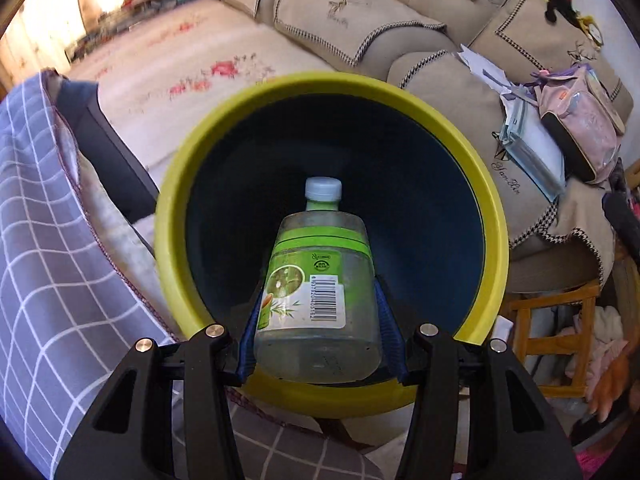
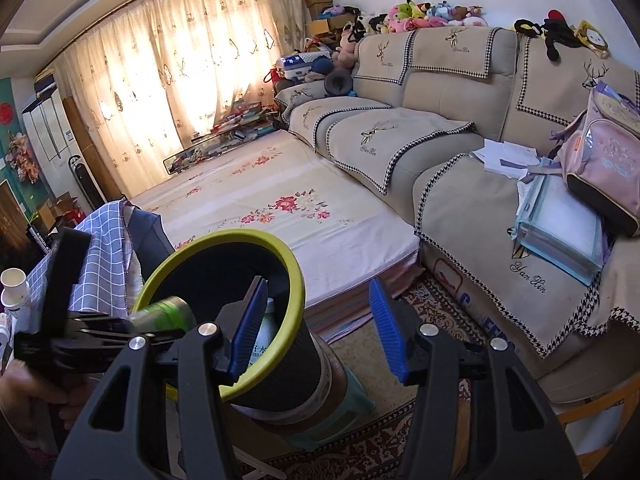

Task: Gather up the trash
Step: 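Grasp the green-lidded jar with the left gripper and drop it into the bin, then move both tools back over the table toward the remaining trash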

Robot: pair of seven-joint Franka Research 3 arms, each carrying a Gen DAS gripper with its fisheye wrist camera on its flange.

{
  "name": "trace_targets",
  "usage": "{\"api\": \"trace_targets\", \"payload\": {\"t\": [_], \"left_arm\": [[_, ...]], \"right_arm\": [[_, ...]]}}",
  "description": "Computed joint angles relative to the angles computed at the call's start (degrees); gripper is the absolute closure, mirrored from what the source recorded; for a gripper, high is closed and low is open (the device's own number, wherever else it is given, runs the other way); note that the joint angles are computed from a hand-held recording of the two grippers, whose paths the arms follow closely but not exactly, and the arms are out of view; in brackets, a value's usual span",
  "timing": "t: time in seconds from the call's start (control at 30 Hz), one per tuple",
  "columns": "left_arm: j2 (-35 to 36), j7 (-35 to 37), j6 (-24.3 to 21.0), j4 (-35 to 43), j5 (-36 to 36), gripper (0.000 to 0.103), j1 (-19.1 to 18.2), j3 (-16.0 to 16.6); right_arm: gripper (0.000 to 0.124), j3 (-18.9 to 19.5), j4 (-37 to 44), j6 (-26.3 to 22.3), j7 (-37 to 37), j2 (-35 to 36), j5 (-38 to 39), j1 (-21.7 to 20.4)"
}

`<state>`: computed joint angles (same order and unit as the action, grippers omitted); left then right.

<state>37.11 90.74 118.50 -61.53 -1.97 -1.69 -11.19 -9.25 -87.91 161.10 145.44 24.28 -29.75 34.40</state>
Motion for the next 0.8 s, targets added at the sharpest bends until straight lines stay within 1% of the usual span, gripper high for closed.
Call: {"api": "trace_targets", "payload": {"t": [0.03, 0.07, 0.1, 0.13, 0.17, 0.2, 0.33, 0.37, 0.43, 0.47, 0.53, 0.57, 0.63, 0.67, 0.8], "left_arm": [[0.04, -0.2, 0.38, 0.0, 0.67, 0.053, -0.38, 0.31], [0.63, -0.72, -0.36, 1.01, 2.14, 0.05, -1.13, 1.03], [1.34, -1.27, -1.39, 2.01, 2.74, 0.046, -1.46, 1.29], [1.29, -1.35, -1.34, 1.81, 2.35, 0.044, -1.18, 0.99], [1.43, -1.28, -1.0, 1.85, 2.18, 0.038, -1.08, 0.78], [0.59, -1.43, 0.34, 0.36, 2.56, 0.034, -1.17, 0.91], [-4.15, -2.03, 5.57, -6.91, 1.44, 0.033, 0.21, 0.47], [-6.77, -1.87, 7.59, -10.61, 0.49, 0.032, 1.12, 0.21], [-12.1, -2.1, 12.66, -17.85, -1.67, 0.028, 2.5, -0.14], [-15.63, -2.13, 15.97, -22.44, -3.04, 0.025, 3.33, -0.21], [-21.52, -1.27, 20.72, -29.51, -5.65, 0.021, 4.54, -0.16], [-23.28, -0.76, 21.94, -31.48, -6.59, 0.02, 4.79, 0.08], [-29.85, 0.34, 26.22, -38.89, -9.51, 0.017, 5.56, 0.9], [-31.42, 0.44, 27.19, -40.61, -10.1, 0.015, 5.36, 1.5], [-42.68, -0.44, 32.45, -52.55, -11.66, 0.011, 4.86, 5.09]], "right_arm": [[0.073, 0.18, 0.15, -0.11, -0.23, 0.12, 0.25, -0.09], [0.073, 0.45, 0.19, -0.1, -0.62, 0.21, 0.62, -0.24], [0.073, 0.57, 0.11, 0.06, -0.87, 0.18, 0.85, -0.28], [0.073, 0.67, 0.12, 0.18, -1.21, 0.17, 1.1, -0.35], [0.073, 0.6, 0.08, 0.29, -1.33, 0.09, 1.08, -0.2], [0.072, 0.44, -0.03, 0.44, -1.28, -0.04, 0.94, 0.01], [0.07, -0.38, -1.04, 0.98, -0.21, -1.06, -0.3, 0.76], [0.07, -0.31, -1.13, 0.96, -0.17, -1.2, -0.42, 0.69], [0.07, 0.0, -1.37, 0.94, -0.29, -1.4, -0.45, 0.46], [0.07, 0.33, -1.3, 0.84, -0.63, -1.38, -0.2, 0.24], [0.069, 1.31, -1.03, 0.4, -2.07, -1.22, 0.74, -0.27], [0.069, 1.97, -0.63, 0.08, -3.17, -0.95, 1.47, -0.54], [0.068, 3.07, 0.16, -0.49, -5.48, -0.34, 3.07, -0.99], [0.067, 4.04, 0.89, -1.05, -7.48, 0.15, 4.37, -1.36], [0.066, 7.14, 4.57, -2.87, -15.2, 2.56, 9.4, -1.74]]}}
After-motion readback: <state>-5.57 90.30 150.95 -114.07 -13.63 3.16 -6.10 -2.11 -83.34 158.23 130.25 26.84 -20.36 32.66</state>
